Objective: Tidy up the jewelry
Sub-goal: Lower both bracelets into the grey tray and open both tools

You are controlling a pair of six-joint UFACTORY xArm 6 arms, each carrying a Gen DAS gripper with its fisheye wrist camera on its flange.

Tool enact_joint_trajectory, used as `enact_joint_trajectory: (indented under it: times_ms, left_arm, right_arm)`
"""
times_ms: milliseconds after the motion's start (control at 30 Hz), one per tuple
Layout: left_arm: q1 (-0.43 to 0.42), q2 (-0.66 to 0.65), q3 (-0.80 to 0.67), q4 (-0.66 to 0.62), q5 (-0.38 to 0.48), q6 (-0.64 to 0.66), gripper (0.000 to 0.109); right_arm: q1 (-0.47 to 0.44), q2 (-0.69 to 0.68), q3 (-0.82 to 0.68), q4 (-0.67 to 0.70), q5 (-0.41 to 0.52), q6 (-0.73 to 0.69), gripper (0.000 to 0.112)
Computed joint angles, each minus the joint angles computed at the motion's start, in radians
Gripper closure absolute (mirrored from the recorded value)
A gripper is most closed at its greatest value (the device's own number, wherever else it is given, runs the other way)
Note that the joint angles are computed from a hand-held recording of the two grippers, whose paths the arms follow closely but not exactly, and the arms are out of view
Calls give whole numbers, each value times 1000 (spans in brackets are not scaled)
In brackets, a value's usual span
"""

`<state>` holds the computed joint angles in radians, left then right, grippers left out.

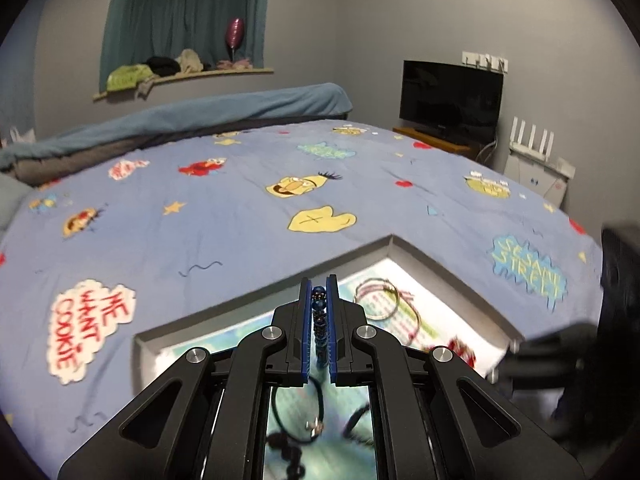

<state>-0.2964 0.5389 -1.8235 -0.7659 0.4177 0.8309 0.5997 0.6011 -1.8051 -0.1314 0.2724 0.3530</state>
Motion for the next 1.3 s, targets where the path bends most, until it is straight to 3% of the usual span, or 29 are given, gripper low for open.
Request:
enact_joint_trajectory:
  times_ms: [200,400,567,667,833,900,1033,1100,1233,1300]
  left_arm:
    - [22,112,-121,182,76,-205,101]
    - [34,154,-184,243,164,-271,101]
    - [31,168,-208,302,196,-300,99]
    - [29,155,-186,331,164,-332,85]
    - [35,110,-119,391,112,-389,78]
    - [41,87,-88,378,99,-402,60]
    - [47,17,-3,383,60,-428,50]
    - [46,-21,45,405,30,-455,38]
    - [45,-92,124,438,-2,-495,30]
    - [45,-136,171,453,-20,-514,27]
  right_arm:
    - [-18,44,-45,11,58,32,105]
    - [-19,92,-114,39,147,17,105]
    - [-18,90,-113,43,153,11,104]
    - [-23,88,-113,33,153,24,100]
    - [-25,67,-93,-28,164,61,86]
    - [-25,50,-73,-66,161,86,77]
    - [-18,-2,-16,-123,152,129,61]
    - [-14,-31,16,-149,146,151,55]
    - [-7,-77,54,-199,155,195,46]
    - [-5,-99,69,-231,154,218,37]
